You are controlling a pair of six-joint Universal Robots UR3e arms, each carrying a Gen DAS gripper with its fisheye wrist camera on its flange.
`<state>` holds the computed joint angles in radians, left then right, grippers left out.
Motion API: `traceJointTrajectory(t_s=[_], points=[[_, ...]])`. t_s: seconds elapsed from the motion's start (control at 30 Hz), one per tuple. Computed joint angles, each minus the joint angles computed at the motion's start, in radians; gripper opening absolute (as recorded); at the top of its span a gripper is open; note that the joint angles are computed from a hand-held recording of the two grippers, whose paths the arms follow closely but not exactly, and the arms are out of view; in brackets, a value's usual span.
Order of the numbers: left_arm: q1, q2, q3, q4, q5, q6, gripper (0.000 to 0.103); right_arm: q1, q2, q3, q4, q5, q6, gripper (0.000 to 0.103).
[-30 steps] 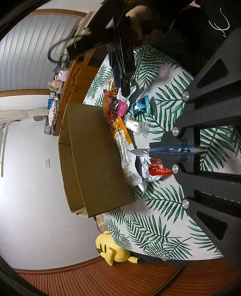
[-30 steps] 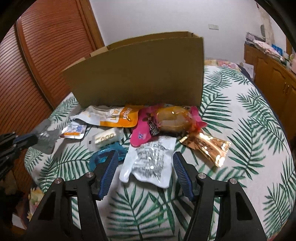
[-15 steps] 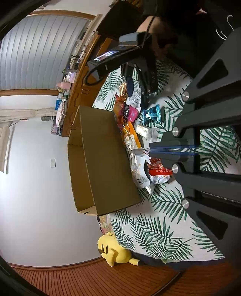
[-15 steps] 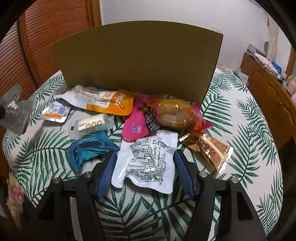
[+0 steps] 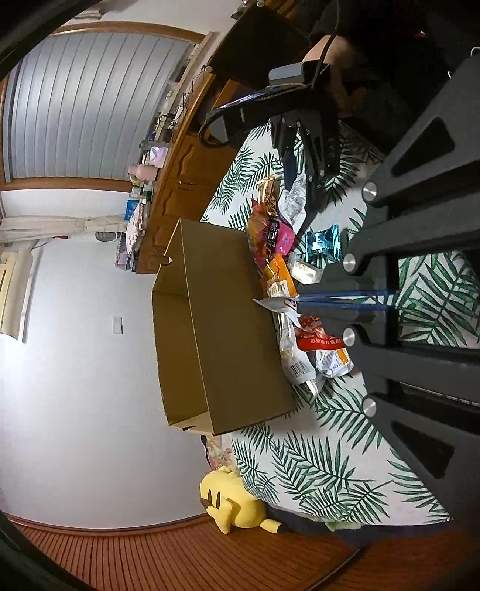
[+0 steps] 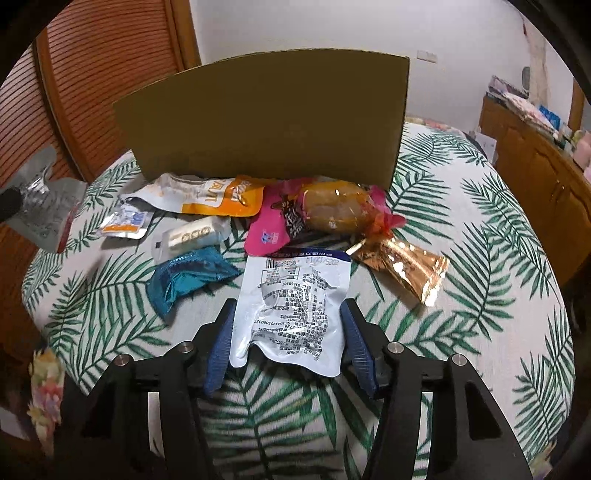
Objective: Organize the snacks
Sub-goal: 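Grasp the white duck-snack bag with left tool while right tool grasps white printed pouch, then carry both bags into the box and open both tools to release them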
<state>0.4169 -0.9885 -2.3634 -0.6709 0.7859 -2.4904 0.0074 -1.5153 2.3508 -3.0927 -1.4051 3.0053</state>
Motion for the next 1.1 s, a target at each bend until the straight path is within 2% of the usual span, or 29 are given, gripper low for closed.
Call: traceJointTrajectory(t_s=[0.3,0.77,1.1], points=[[-0.028,-0.003,0.006,0.036,0.017,-0.044,0.000,-0.032,-0.119,0.099,-0.012,0.038,0.004,0.057],[-0.064,-0.009,0.065,0.076,0.032,-0.111,0.000,-0.088,-0.384,0.148,0.106,0.121,-0.011,0.057],[-0.111,-0.111,0.160,0.176,0.060,-0.206,0.000,-0.107,-0.486,0.087,0.204,0.165,-0.032,0.057]])
